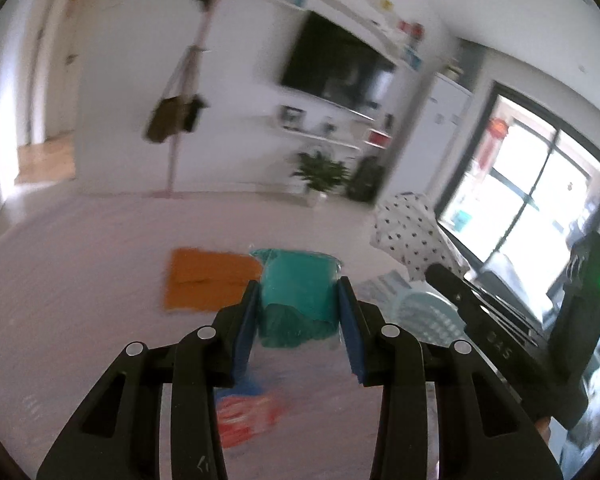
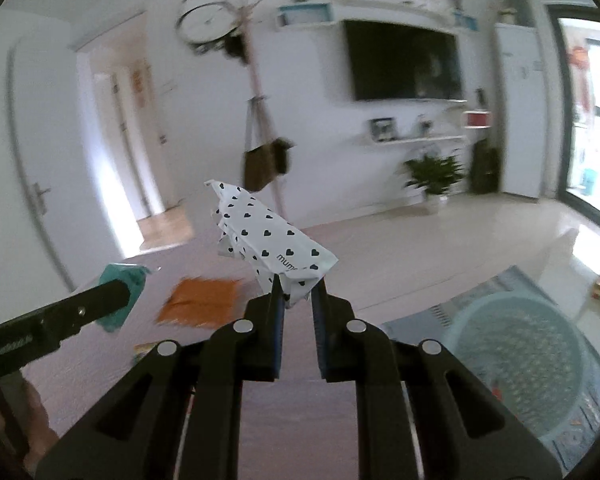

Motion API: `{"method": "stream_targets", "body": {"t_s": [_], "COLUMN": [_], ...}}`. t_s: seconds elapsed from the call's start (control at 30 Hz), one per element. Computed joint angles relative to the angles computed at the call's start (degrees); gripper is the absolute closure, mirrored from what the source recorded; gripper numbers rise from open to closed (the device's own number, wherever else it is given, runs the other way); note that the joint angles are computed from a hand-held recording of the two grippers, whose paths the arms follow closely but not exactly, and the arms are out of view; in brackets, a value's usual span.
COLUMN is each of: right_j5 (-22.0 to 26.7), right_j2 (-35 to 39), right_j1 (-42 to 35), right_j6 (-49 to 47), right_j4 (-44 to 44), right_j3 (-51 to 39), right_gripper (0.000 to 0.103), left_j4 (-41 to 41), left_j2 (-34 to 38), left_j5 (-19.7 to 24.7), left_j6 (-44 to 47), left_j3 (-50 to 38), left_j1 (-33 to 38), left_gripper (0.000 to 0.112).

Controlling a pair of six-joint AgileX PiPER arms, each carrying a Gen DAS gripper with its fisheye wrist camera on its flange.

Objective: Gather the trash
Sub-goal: 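Carry the teal cup and heart-print bag to the basket and open both tools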

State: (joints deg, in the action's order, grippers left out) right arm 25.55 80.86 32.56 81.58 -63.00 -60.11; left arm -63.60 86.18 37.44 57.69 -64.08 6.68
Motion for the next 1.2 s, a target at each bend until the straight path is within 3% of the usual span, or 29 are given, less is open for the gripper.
{"method": "stream_targets", "body": {"t_s": [0.2, 0.37, 0.57, 0.67, 0.87, 0.93, 1.03, 1.17, 1.2], "right_j5": [0.43, -0.68, -3.66, -3.6, -3.46, -3.47, -3.23, -2.67, -2.3], "right_j2": [-8.39, -9.96, -5.98, -3.0, 1.7, 2.5, 2.97, 3.29, 3.05], "right_j1": [-11.03, -22.23, -35.98, -40.34, -45.3, -46.47, -47.38, -49.66, -49.48], "right_j6": [-1.07, -12.83, -35.41, -44.07, -50.06, -52.86, -53.68, -59.81, -58.61], "right_j4": [1.63, 11.66, 33.74, 42.12, 49.55, 52.55, 54.0, 60.29, 59.15], "right_j3": [6.86, 8.78, 8.05, 8.19, 8.2, 8.09, 8.0, 7.68, 7.77], "right_gripper": [0.092, 0.092, 0.092, 0.092, 0.092, 0.09, 0.09, 0.074, 0.063], "left_j4": [7.48, 10.97, 9.7, 12.04, 17.52, 22.58, 22.58, 25.96, 25.68], "left_j2": [4.29, 13.81, 25.82, 29.41, 32.94, 32.75, 34.04, 35.86, 35.09], "left_j5": [-4.66, -2.42, 3.61, 3.71, 1.92, -0.86, 0.23, 1.69, 1.39], "left_j6": [-10.97, -19.55, -25.21, -27.37, -29.49, -31.09, -30.02, -32.85, -32.88], "left_j3": [-6.64, -16.12, -27.01, -29.69, -32.33, -32.46, -34.3, -37.7, -36.73], "left_j1": [-14.81, -22.83, -27.23, -29.53, -32.74, -34.19, -34.91, -35.33, -35.62], "left_gripper": [0.075, 0.075, 0.075, 0.075, 0.075, 0.07, 0.063, 0.045, 0.043]}}
